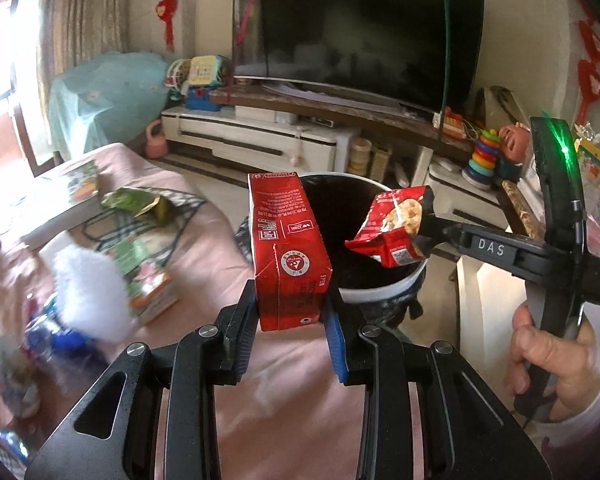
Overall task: Collect trash
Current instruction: 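Carry both items over the black bin and open both tools to drop them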
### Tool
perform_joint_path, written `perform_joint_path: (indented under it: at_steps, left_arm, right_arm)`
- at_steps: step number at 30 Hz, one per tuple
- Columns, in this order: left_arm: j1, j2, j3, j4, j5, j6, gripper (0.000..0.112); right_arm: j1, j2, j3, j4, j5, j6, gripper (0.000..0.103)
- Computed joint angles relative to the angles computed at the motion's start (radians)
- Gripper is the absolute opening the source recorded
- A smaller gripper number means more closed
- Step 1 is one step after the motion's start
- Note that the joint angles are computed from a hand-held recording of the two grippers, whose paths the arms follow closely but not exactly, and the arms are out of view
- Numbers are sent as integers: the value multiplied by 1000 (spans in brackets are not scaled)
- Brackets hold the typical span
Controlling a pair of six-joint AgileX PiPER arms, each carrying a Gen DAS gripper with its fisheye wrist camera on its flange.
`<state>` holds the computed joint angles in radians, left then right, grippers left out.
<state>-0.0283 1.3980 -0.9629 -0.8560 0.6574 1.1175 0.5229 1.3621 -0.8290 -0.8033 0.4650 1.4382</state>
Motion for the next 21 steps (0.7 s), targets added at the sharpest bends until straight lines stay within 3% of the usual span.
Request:
perform_joint_path:
  at_steps: [7,14,15,17,21]
  left_arm:
    - [-100,105,-113,80,-8,-131,30]
    - [-144,192,-211,161,29,-250,35]
    - [-142,197,-219,166,36,-258,43]
    - [-130,190,-211,146,36,-245,51]
    - [-93,139,-158,117,17,-205,60]
  right_arm:
    - [-107,44,-40,144,-37,-209,5]
    - [-144,92,-109,227,1,-357,10]
    - [-146,99,-117,235,9,-370,12]
    - [-158,103,-123,270,10,-408,46]
    - [-150,80,-104,242,3,-371,51]
